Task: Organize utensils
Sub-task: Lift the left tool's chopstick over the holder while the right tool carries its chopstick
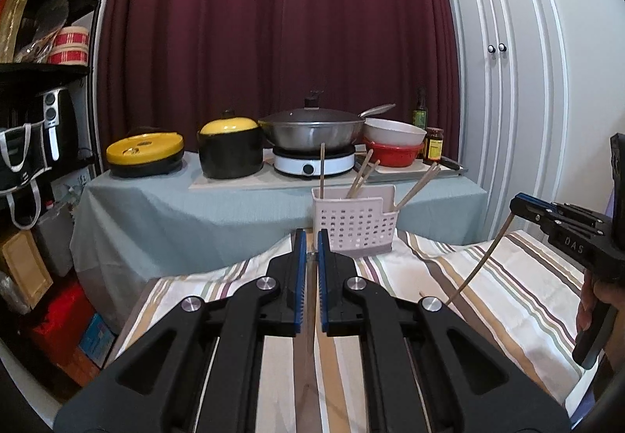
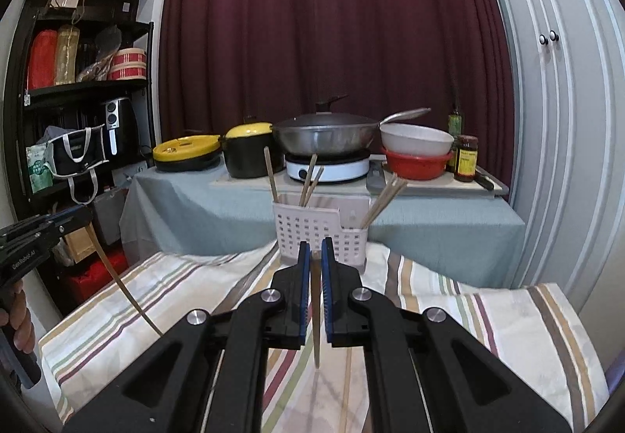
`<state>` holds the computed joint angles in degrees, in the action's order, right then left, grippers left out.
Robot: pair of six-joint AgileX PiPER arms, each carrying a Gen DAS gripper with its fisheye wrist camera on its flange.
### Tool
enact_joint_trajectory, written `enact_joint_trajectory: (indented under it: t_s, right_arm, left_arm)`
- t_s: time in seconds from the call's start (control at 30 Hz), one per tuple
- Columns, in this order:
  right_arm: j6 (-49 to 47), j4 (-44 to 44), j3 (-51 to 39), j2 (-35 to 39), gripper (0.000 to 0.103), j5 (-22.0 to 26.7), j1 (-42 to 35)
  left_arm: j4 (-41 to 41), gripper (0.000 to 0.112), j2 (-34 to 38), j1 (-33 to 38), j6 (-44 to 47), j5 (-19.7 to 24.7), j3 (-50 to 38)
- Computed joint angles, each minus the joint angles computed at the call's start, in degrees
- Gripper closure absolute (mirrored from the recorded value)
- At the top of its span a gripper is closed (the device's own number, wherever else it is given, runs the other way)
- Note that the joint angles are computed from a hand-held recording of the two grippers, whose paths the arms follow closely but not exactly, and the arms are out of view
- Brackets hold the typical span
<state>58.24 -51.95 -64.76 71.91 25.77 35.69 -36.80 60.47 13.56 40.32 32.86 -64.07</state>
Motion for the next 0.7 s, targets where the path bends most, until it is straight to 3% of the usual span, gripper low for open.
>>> enact_joint_trajectory:
  t_s: [0.27, 0.37, 0.7]
  right_arm:
    - [-18.3, 17.3, -7.4, 3.5, 0.097, -4.4, -6.6]
    - [-21.9, 19.0, -12.0, 6.1, 0.097, -4.5, -7.8]
    - [-40.9, 34.4, -33.9, 19.0, 0.097, -3.8, -13.6]
  left_arm:
    - [3.4, 0.106, 6.4, -3.6, -3.8, -0.7, -9.0]
    - [5.6, 0.106, 9.8, -5.6, -6.1, -1.8, -14.6]
    - [21.3, 0.106, 28.8, -14.2, -22.0, -2.7, -44.8]
